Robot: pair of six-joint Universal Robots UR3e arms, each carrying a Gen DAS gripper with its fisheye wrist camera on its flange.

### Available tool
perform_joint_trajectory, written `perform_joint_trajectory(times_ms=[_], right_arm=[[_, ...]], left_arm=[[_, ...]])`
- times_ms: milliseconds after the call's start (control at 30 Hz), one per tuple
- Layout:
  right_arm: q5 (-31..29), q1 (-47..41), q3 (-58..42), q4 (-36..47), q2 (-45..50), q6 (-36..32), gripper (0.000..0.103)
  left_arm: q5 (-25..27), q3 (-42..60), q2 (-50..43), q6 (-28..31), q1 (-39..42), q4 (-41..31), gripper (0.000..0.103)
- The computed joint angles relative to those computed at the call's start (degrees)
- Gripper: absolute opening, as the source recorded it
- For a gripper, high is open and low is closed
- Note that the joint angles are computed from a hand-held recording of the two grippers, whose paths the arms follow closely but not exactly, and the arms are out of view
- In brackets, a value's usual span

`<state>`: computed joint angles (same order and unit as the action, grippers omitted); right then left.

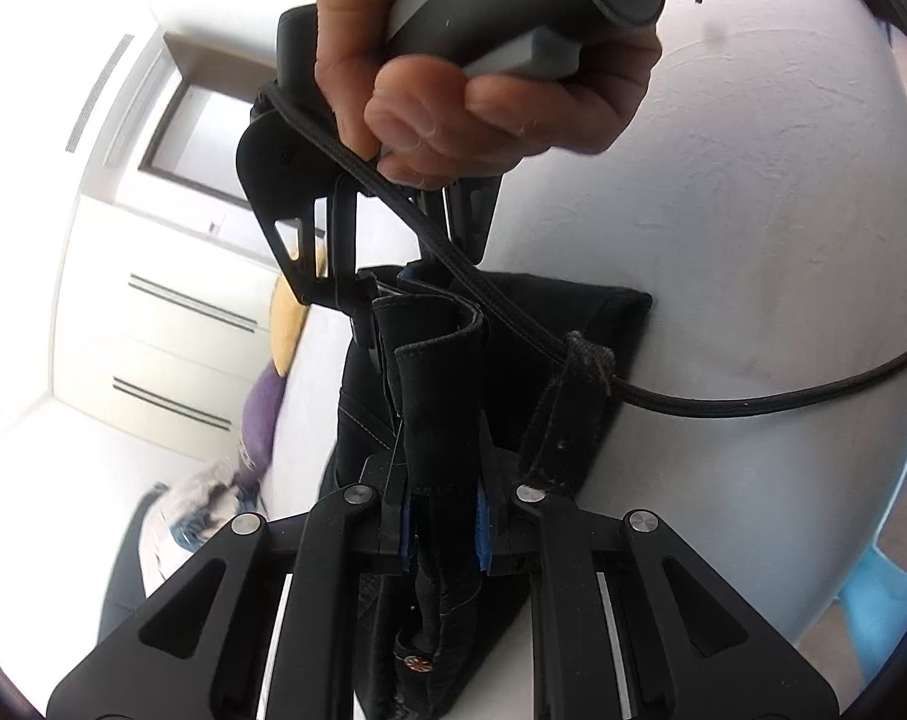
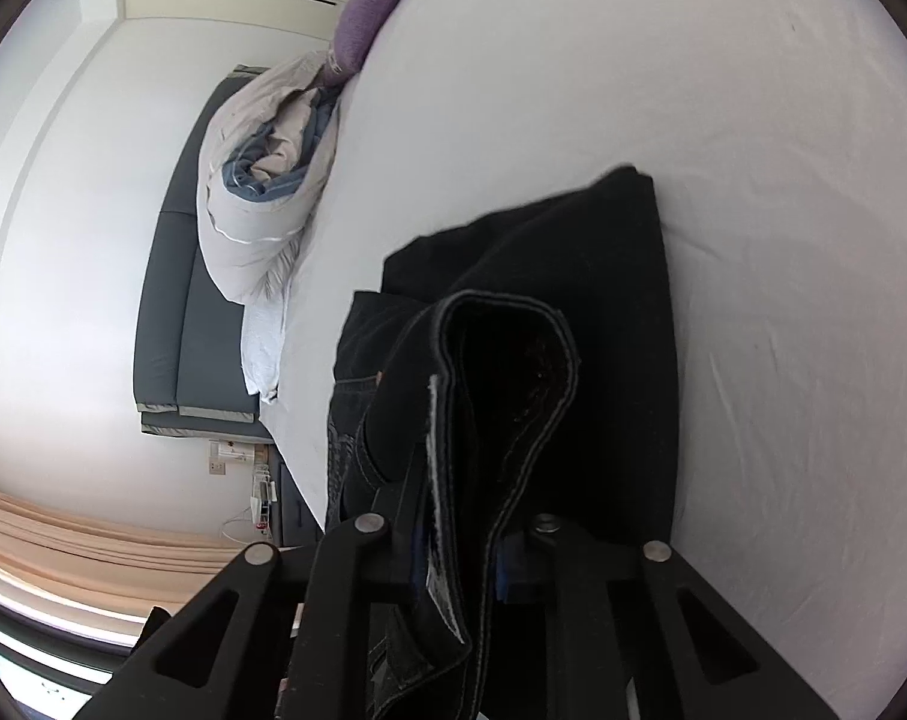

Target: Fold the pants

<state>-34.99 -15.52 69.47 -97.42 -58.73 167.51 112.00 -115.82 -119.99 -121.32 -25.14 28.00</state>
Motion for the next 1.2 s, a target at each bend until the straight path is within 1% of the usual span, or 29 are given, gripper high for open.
perform_joint_trajectory(times_ms=[33,133,300,400,500,567,633,667,700,733,767,800,833,867,900,933,967,1000,1033,1067,1100,1133,1200], right_arm=[[0.02,-0.05,0.01,-0.34,-0.06,0.02,0.017],[0.45,-0.22,-1.80,-0.93,1.16,0.58,0.017],[2.11,-2.56,-0.63,-1.02,1.24,-1.87,0.017],[1.92,-3.38,1.52,-1.52,2.18,-3.17,0.017],[3.52,-4.86,7.43,-4.36,0.86,-3.76,0.017],[3.90,-5.27,9.33,-5.34,-0.01,-3.59,0.017],[3.74,-5.24,9.13,-5.33,-0.01,-2.80,0.020],[3.77,-5.23,8.67,-4.85,0.06,-2.58,0.024],[3.35,-5.24,8.25,-4.83,-0.06,-2.17,0.026],[2.75,-5.29,8.17,-5.51,-0.40,-1.50,0.028],[2.20,-5.50,8.32,-6.54,-0.97,-0.74,0.033],[1.80,-5.74,8.47,-7.82,-1.47,0.35,0.038],[0.94,-6.29,9.07,-9.55,-2.50,1.90,0.040],[0.19,-6.63,9.33,-10.59,-3.31,2.98,0.041],[-1.05,-7.29,9.71,-11.50,-4.92,3.97,0.044],[-1.32,-7.86,9.92,-11.49,-6.28,3.85,0.044],[-0.49,-8.39,9.81,-10.56,-7.10,2.84,0.044],[2.20,-9.16,9.47,-7.31,-8.27,-0.21,0.044],[4.24,-9.59,9.00,-3.95,-8.75,-3.34,0.044],[7.14,-9.73,7.66,2.39,-9.20,-8.55,0.044],[8.84,-9.68,6.87,7.25,-9.49,-12.46,0.044],[10.51,-9.32,5.91,13.39,-9.72,-17.56,0.044],[11.80,-8.02,5.11,21.72,-9.94,-24.92,0.044]], left_arm=[[0.78,-0.86,0.95,-0.15,-0.97,-0.02,0.013],[0.62,0.21,0.73,0.10,-1.26,-0.42,0.013],[0.54,1.95,-0.67,-0.47,-2.16,-1.17,0.013],[-0.90,-0.16,-0.90,-0.70,-1.43,-2.10,0.013],[-0.58,-3.45,-1.93,-0.16,-1.83,1.67,0.013],[-2.86,-6.04,0.57,-1.48,-0.16,1.25,0.015],[-4.55,-8.19,2.09,-1.28,1.01,1.63,0.018],[-4.74,-9.10,2.82,-0.72,1.27,1.77,0.019],[-5.25,-10.86,4.36,-0.06,1.74,1.95,0.023],[-6.29,-10.55,4.90,0.35,2.57,1.12,0.029],[-7.41,-12.59,7.18,0.39,3.42,0.89,0.033],[-8.91,-14.98,10.64,0.01,4.49,-0.57,0.060],[-10.47,-16.97,14.12,-1.04,5.01,-2.49,0.091],[-13.73,-20.06,18.05,-1.36,7.26,-2.97,0.096],[-16.63,-22.99,22.66,-1.96,9.95,-4.50,0.097],[-17.84,-24.14,26.59,-2.87,12.00,-8.24,0.097],[-17.57,-24.77,29.78,-4.99,11.96,-12.03,0.097],[-18.98,-24.88,33.11,-6.31,14.31,-16.19,0.097],[-20.43,-23.96,36.28,-8.82,16.91,-21.10,0.097],[-22.89,-22.37,38.43,-11.31,20.69,-25.82,0.097],[-25.52,-20.55,40.42,-14.24,24.26,-31.00,0.097],[-30.20,-17.12,42.41,-18.76,29.58,-38.89,0.097],[-40.19,-11.82,43.88,-25.16,38.33,-50.03,0.097]])
